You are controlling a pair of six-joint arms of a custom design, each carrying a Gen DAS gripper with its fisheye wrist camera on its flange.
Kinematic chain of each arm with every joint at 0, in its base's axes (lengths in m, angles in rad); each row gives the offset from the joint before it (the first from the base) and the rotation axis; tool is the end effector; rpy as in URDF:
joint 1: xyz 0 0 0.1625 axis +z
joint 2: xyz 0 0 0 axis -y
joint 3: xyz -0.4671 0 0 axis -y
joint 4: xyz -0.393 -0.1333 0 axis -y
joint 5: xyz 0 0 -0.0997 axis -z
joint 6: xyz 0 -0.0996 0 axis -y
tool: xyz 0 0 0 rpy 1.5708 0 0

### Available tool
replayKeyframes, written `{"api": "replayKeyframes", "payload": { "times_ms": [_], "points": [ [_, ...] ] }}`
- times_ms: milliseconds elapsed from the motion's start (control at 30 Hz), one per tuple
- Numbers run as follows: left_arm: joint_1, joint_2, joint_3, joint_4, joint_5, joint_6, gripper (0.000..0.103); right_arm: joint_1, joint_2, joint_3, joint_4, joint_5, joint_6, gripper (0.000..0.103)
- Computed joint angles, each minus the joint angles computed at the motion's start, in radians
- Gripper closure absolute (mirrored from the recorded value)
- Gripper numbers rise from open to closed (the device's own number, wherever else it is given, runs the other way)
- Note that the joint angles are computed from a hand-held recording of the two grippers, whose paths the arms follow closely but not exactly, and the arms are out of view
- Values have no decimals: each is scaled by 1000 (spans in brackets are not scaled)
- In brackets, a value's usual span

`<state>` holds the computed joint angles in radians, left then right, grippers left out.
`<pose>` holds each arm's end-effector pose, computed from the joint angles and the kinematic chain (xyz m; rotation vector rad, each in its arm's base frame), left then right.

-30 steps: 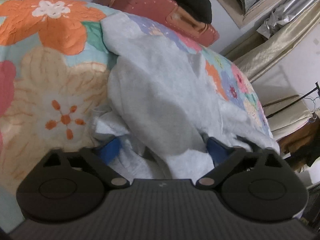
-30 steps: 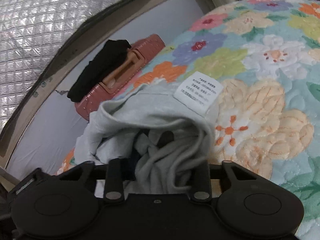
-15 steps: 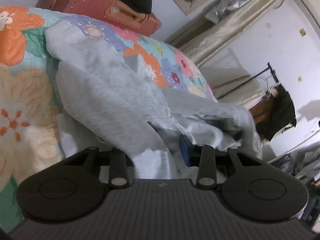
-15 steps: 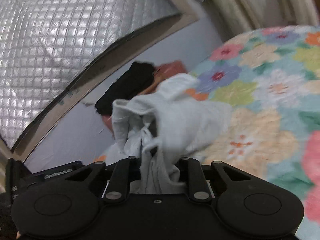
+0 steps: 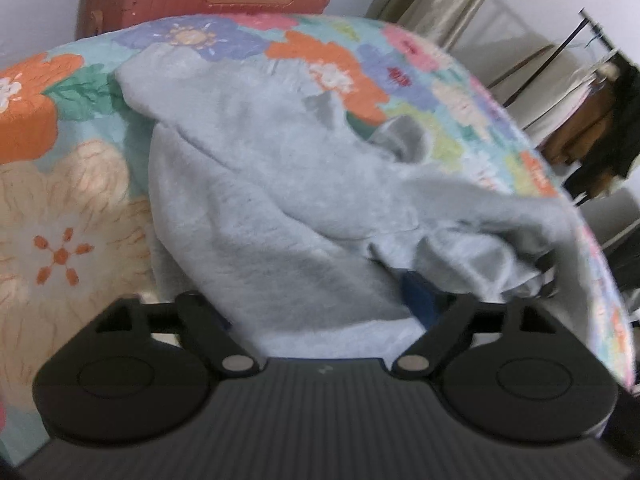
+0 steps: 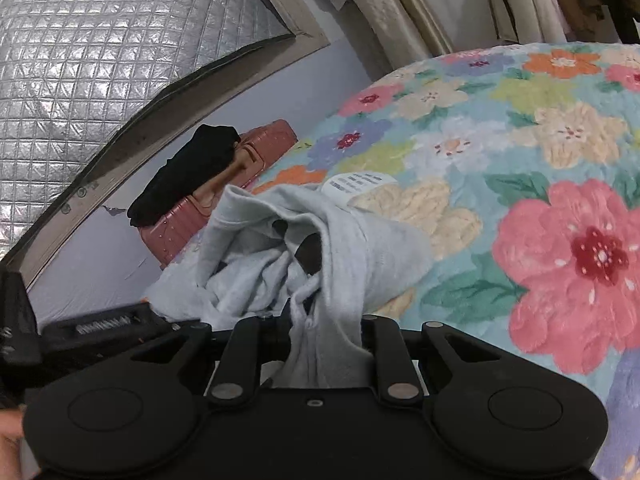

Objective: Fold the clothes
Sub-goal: 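Lift and shake the sweatshirt with both grippers to spread it out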

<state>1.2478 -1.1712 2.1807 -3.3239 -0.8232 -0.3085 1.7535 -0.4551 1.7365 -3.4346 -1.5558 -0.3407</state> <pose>0.0276 -0.5510 0.2738 -0.3498 2.4035 -1.1824 0.2542 -0.6341 -0.0372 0.7774 -2.8767 0.8921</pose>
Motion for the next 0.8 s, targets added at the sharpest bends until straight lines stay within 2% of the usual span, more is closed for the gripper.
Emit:
{"api": "replayKeyframes", "payload": {
  "times_ms": [33, 67, 100, 133, 233, 333, 367, 400, 467, 500, 567, 633, 700, 733, 800],
  "points": [
    [-5, 15, 5, -62, 9, 29, 25, 0, 1, -3, 0, -2, 5, 79],
    [-8, 29, 6, -122, 9, 66, 32, 2, 2, -3, -8, -6, 19, 70],
    [-13, 31, 9, -139, 13, 84, 44, 0, 3, -1, -24, -12, 32, 62],
    [-19, 31, 9, -145, 26, 101, 52, -1, 4, 1, -39, -18, 45, 60],
    [-16, 30, 4, -132, 34, 104, 69, -10, -1, -8, -22, -21, 58, 54],
    [6, 21, -2, -102, 4, 50, 70, -29, -7, -14, 18, 5, 101, 44],
    [14, 21, -7, -97, -9, 34, 70, -33, -7, -17, 32, 7, 117, 38],
    [23, 17, -6, -95, -28, 10, 70, -37, -6, -21, 50, 2, 141, 25],
    [54, 20, -13, -92, -88, -42, 63, -45, -4, -34, 101, 0, 206, 11],
    [74, 23, -16, -93, -126, -75, 59, -51, 2, -34, 96, 12, 230, 11],
    [96, 29, -13, -129, -170, -114, 58, -53, 13, -38, 87, 17, 257, 10],
    [108, 32, -12, -149, -195, -129, 60, -36, 21, -54, 116, 10, 199, 16],
    [101, 40, -11, -164, -182, -111, 66, -21, 27, -69, 153, 19, 137, 75],
    [100, 47, -8, -187, -186, -106, 70, -14, 27, -61, 132, 23, 112, 78],
    [116, 56, -1, -249, -250, -117, 72, 0, 27, -47, 88, 33, 64, 83]
  ]
}}
